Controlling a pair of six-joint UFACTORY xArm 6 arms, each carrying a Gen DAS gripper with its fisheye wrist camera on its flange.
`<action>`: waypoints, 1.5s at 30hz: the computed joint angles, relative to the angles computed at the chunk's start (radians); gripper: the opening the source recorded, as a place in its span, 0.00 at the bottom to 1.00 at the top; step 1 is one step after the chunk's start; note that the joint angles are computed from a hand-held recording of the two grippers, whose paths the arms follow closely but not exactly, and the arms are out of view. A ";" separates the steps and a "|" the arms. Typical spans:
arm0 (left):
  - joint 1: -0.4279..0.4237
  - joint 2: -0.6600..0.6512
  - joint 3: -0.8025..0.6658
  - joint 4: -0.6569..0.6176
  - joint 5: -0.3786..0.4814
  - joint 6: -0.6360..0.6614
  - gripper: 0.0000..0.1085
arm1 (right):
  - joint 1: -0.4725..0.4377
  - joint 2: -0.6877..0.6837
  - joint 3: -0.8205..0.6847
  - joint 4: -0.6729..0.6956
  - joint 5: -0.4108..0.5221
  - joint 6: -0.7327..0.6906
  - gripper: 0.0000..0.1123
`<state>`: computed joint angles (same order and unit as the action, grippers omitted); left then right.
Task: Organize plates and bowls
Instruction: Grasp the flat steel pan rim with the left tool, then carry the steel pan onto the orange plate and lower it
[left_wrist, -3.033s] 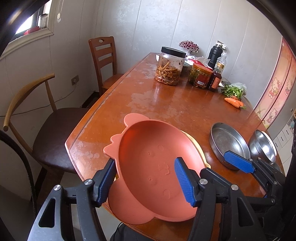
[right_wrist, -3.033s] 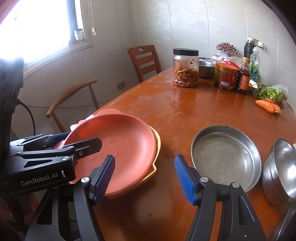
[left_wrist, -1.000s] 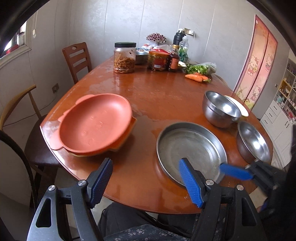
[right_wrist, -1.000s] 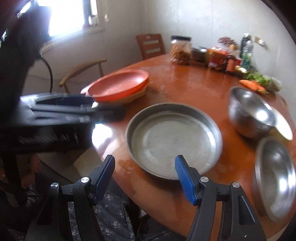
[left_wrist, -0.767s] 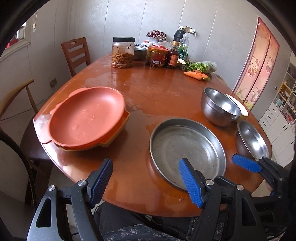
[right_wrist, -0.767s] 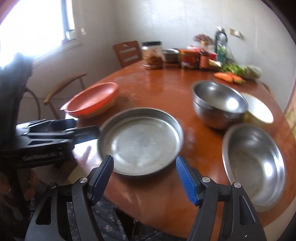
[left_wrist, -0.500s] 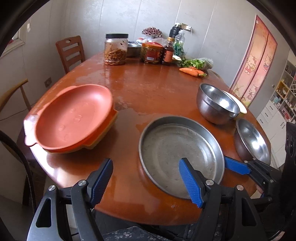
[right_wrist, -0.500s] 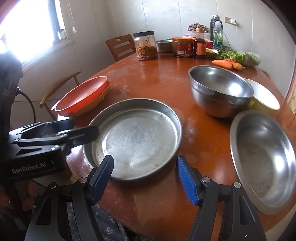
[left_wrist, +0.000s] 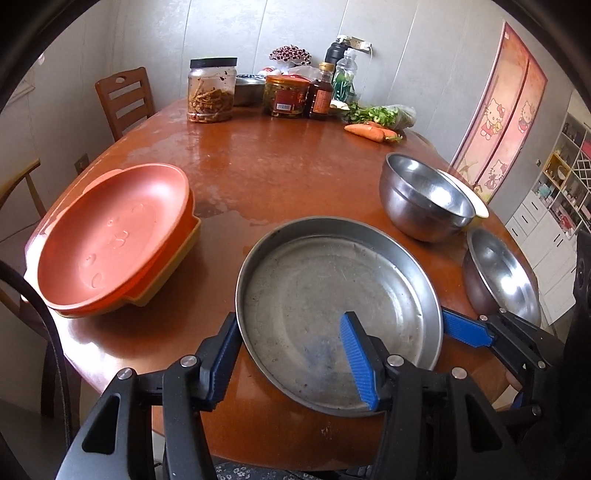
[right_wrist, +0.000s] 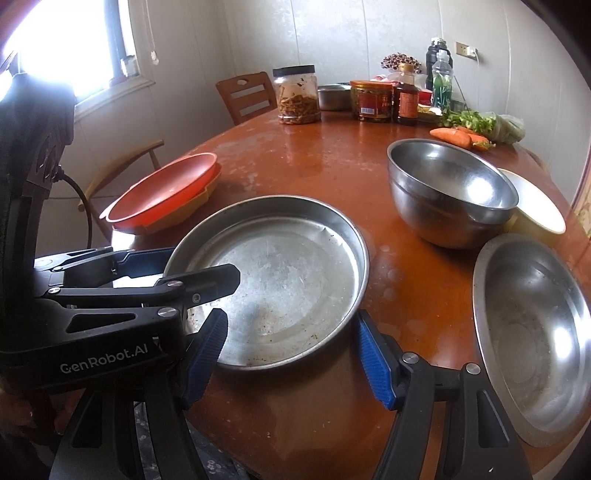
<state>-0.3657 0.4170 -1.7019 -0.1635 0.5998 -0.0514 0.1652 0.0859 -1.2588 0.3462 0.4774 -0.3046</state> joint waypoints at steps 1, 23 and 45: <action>0.002 -0.008 0.004 -0.001 -0.002 -0.003 0.51 | 0.001 -0.002 -0.001 0.011 -0.002 -0.012 0.63; 0.080 -0.063 -0.007 0.062 -0.045 -0.052 0.50 | 0.065 0.086 -0.207 0.084 0.010 -0.099 0.63; 0.194 0.044 -0.161 0.003 0.055 -0.005 0.51 | 0.129 0.378 -0.614 -0.011 0.154 -0.027 0.63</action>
